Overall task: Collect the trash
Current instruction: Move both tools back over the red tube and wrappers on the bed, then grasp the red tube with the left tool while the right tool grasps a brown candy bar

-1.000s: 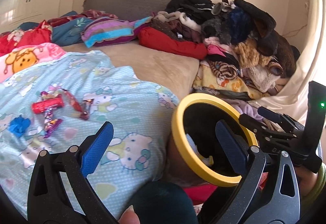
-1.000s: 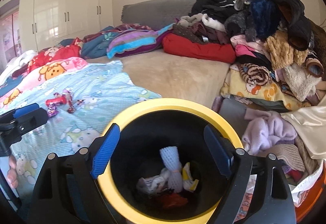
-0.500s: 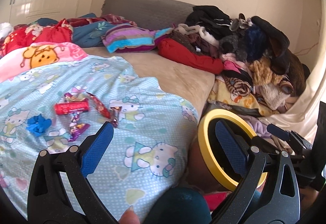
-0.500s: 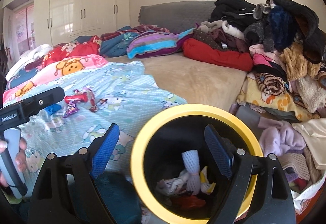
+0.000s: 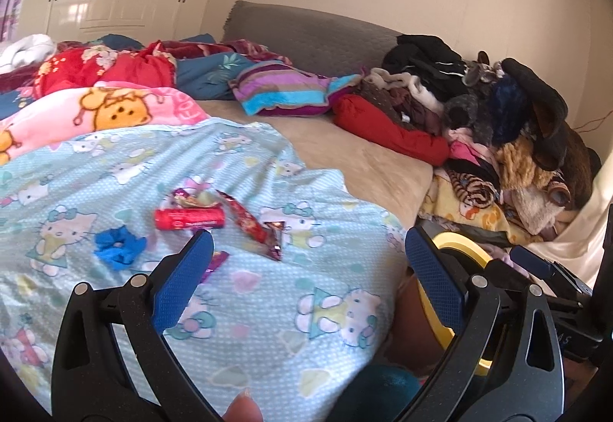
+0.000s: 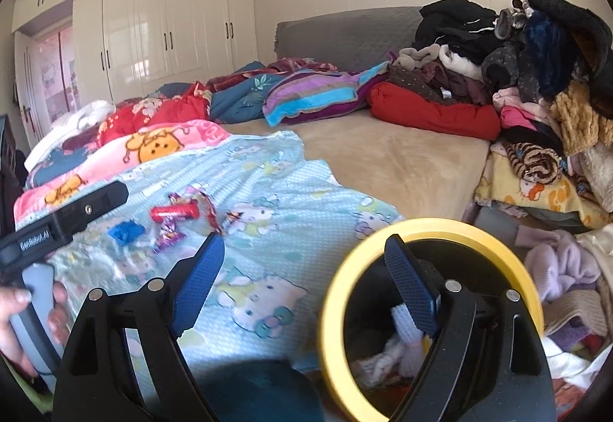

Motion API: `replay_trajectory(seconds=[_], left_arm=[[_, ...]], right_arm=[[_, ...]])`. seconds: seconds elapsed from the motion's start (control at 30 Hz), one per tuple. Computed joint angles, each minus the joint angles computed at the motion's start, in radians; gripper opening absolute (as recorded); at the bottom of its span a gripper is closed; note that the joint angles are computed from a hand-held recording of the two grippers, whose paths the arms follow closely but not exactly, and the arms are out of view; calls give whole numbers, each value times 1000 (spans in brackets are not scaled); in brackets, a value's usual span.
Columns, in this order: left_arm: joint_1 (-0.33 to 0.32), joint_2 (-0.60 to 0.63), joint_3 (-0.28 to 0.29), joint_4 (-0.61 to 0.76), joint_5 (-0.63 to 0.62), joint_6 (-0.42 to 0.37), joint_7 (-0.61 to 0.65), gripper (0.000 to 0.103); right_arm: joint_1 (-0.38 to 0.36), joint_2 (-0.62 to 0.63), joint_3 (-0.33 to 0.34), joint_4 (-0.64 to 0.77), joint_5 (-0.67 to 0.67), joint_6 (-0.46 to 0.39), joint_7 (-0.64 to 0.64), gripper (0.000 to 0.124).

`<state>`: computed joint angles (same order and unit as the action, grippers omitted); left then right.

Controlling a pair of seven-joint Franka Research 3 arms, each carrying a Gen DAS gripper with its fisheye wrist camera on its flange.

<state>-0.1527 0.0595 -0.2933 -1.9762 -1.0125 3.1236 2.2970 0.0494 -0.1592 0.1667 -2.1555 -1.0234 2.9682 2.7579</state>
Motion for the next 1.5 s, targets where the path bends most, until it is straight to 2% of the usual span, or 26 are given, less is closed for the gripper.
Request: replay_trajectory(seconds=[0.17, 0.3, 0.4, 0.47, 0.6, 0.8, 0.97, 1.03, 1.13, 1.2, 1.3, 1.37, 1.5], left_arm=[[17, -1, 17, -11, 14, 2, -28, 92], [42, 5, 19, -1, -17, -10, 0, 92], [55, 13, 32, 12, 16, -48, 5, 92], [64, 17, 35, 17, 33, -45, 13, 92], [91, 42, 52, 41, 138, -94, -51, 92], [149, 98, 48, 99, 210, -179, -92, 92], [199, 170, 31, 188, 300, -248, -101, 92], [204, 211, 42, 244, 384, -283, -147, 92], [215, 283, 47, 343, 495, -343, -201, 80], [217, 330, 50, 406, 572, -383, -234, 76], [242, 409, 23, 512, 624, -487, -241, 70], [239, 458, 23, 574, 669, -536, -258, 64], [239, 523, 7, 657, 726, -592, -239, 60]], right_arm=[[43, 71, -5, 72, 0, -14, -6, 83], [101, 123, -36, 123, -4, -27, -17, 83], [144, 163, -66, 155, 26, -29, -42, 83], [171, 192, -85, 176, 66, -24, -71, 83], [220, 246, -122, 218, 133, -13, -114, 83], [284, 329, -167, 294, 240, -23, -202, 83], [308, 406, -178, 367, 378, -31, -333, 83], [319, 434, -186, 395, 420, -33, -374, 83], [318, 479, -182, 438, 512, -44, -450, 75], [319, 505, -181, 463, 572, -53, -493, 71], [314, 552, -176, 512, 671, -77, -554, 66], [306, 581, -169, 544, 739, -92, -597, 62], [283, 640, -142, 611, 879, -127, -687, 56]])
